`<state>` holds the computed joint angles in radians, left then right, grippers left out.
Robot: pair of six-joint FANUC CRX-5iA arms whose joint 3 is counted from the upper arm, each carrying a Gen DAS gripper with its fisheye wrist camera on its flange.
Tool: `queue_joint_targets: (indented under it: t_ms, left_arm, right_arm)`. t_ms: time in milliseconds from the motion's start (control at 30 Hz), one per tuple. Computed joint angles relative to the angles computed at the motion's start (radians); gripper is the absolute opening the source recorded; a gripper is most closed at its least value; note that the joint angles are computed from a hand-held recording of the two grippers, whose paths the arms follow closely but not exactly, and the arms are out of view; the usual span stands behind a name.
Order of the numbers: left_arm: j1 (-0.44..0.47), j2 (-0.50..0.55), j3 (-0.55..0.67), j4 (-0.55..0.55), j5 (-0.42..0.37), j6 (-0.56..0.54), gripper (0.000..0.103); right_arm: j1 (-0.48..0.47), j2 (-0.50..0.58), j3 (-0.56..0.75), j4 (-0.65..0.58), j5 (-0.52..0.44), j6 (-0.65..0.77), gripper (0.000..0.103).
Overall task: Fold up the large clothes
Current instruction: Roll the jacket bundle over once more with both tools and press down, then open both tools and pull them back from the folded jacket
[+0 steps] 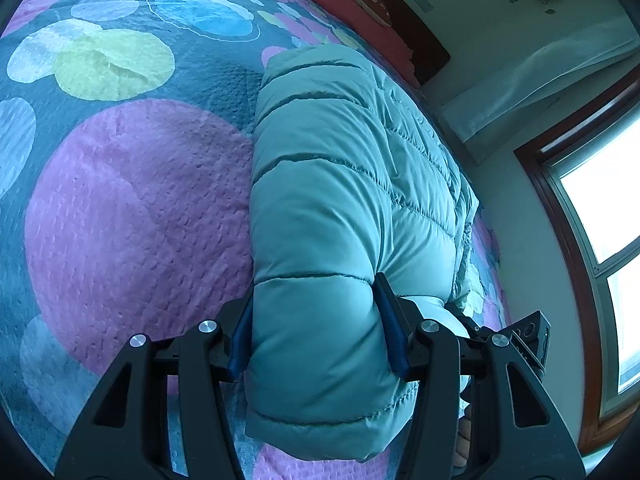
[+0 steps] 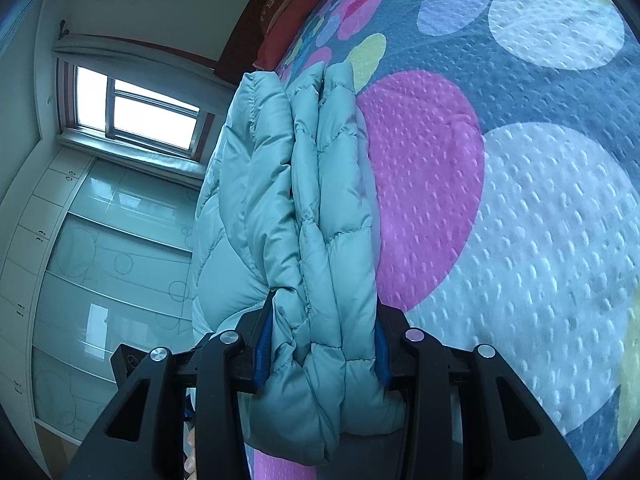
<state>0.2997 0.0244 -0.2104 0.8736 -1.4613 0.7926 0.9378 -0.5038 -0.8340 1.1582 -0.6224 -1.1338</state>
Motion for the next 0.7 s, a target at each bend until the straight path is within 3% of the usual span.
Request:
queue_joint_targets:
  t_ms: [400, 600, 700]
  left_arm:
    - [0.010, 0.005, -0.003, -0.008, -0.007, 0.044, 0.067]
    - [0.024, -0.038, 0.001, -0.053, 0.010, 0.042, 0.075]
    - [0.041, -0.079, -0.005, -0.079, 0.024, 0.021, 0.076]
  right_arm:
    - [0.047, -0.001, 0.015, -0.018, -0.066, 0.000, 0.049]
    - [0.136, -0.002, 0.042, -0.061, -0.189, 0.005, 0.055]
    - [0.215, 0.008, 0.086, -0.125, -0.306, 0.040, 0.062]
